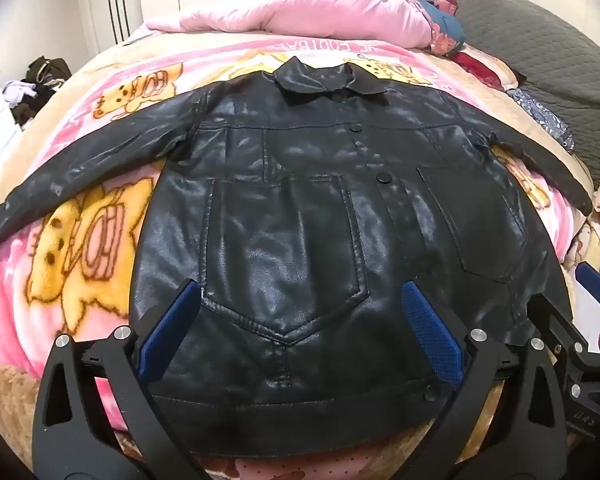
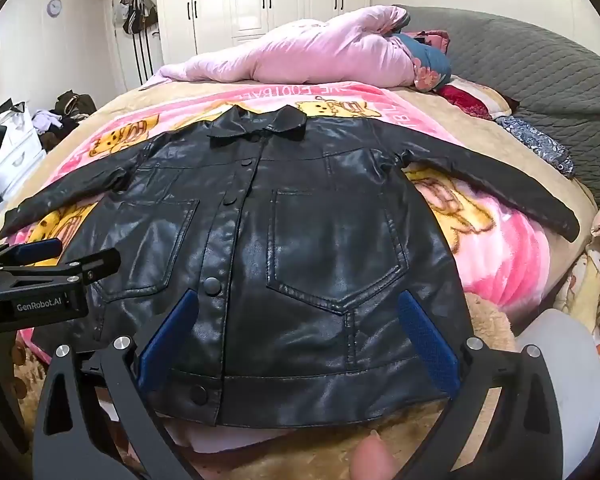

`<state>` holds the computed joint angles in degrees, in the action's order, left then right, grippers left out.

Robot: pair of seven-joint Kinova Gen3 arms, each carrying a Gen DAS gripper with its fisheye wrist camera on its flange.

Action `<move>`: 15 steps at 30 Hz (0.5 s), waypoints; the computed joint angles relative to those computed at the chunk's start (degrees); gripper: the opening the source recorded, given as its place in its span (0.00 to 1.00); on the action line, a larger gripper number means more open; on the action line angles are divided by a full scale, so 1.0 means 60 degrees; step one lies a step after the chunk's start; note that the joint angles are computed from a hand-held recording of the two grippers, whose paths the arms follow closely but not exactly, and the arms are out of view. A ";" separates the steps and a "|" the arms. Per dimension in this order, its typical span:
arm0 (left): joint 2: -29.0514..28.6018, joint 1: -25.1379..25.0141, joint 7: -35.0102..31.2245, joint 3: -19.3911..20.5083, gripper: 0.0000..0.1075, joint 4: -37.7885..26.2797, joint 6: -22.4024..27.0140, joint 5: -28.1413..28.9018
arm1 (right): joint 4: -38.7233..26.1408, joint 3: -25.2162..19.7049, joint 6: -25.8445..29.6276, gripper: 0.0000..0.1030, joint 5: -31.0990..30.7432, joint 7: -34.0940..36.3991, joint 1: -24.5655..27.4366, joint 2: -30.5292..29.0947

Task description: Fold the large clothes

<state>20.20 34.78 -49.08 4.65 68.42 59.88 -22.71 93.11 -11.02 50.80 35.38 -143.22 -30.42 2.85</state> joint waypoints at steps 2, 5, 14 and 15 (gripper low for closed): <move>-0.0019 -0.0006 -0.0004 0.0004 0.87 0.0009 -0.0009 0.0016 | -0.0027 -0.0021 0.0008 0.96 0.0035 -0.0077 -0.0038 0.0027; 0.0013 0.0203 0.0135 -0.0001 0.87 -0.0062 0.0105 -0.0177 | 0.0063 -0.0051 -0.0112 0.96 0.0187 -0.0291 -0.0077 -0.0016; 0.0014 -0.0034 -0.0299 0.0105 0.87 -0.0079 0.0015 0.0180 | -0.0046 -0.0097 0.0193 0.96 0.0386 -0.0368 -0.0055 -0.0103; 0.0017 -0.0028 -0.0312 0.0092 0.87 -0.0088 0.0016 0.0184 | -0.0028 -0.0131 0.0169 0.96 0.0403 -0.0387 -0.0015 -0.0106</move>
